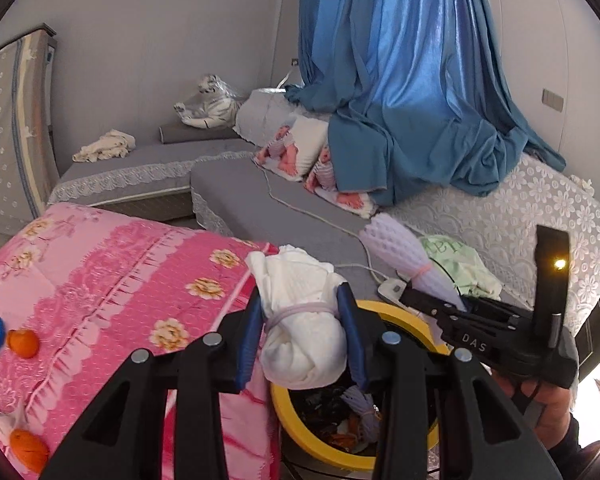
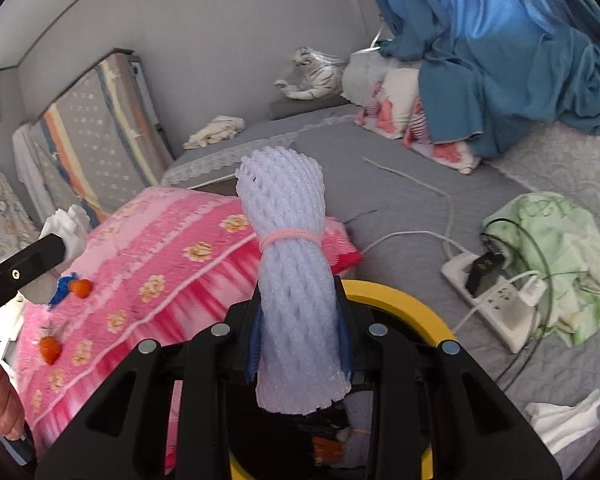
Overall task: Collect trash
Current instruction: 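Carry the tissue bundle and foam net with both tools over the yellow bin, then open both tools to drop the tissue bundle and foam net into the bin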
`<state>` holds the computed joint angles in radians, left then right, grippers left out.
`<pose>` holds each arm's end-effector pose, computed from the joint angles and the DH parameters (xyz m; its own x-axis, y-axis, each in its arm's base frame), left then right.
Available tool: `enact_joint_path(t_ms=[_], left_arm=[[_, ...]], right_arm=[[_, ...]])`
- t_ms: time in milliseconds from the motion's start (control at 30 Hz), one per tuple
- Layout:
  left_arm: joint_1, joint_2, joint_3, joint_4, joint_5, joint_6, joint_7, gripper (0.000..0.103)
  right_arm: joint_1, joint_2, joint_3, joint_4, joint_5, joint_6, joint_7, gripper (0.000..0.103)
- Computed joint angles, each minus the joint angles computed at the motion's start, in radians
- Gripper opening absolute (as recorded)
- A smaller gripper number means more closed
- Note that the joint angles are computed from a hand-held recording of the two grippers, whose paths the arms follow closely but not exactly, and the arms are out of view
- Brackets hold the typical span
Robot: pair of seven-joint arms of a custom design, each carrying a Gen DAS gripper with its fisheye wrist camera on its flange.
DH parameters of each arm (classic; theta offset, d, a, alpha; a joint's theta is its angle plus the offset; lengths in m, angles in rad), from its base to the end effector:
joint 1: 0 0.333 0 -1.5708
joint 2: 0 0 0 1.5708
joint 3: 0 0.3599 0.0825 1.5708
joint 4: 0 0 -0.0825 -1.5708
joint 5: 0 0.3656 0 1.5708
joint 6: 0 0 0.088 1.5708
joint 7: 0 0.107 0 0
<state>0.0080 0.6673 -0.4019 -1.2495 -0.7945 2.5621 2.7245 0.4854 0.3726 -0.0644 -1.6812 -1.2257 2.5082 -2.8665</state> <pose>0.7642 -0.1916 0.5050 -0.7799 -0.6145 0.1187 -0.3951 0.3362 -0.8549 0.6274 0.2959 0.4797 -0.4134 -0.8926 -0.1797 -0.4331 0.3664 -0.8235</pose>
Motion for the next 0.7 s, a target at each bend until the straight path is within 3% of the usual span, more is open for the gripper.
enact_joint_path(t_ms=[700], left_arm=[[-0.116, 0.152, 0.062, 0.154, 0.25, -0.131, -0.205, 0.035]], right_arm=[[-0.029, -0.007, 0.012, -0.08, 0.162, -0.012, -0.051, 0.029]])
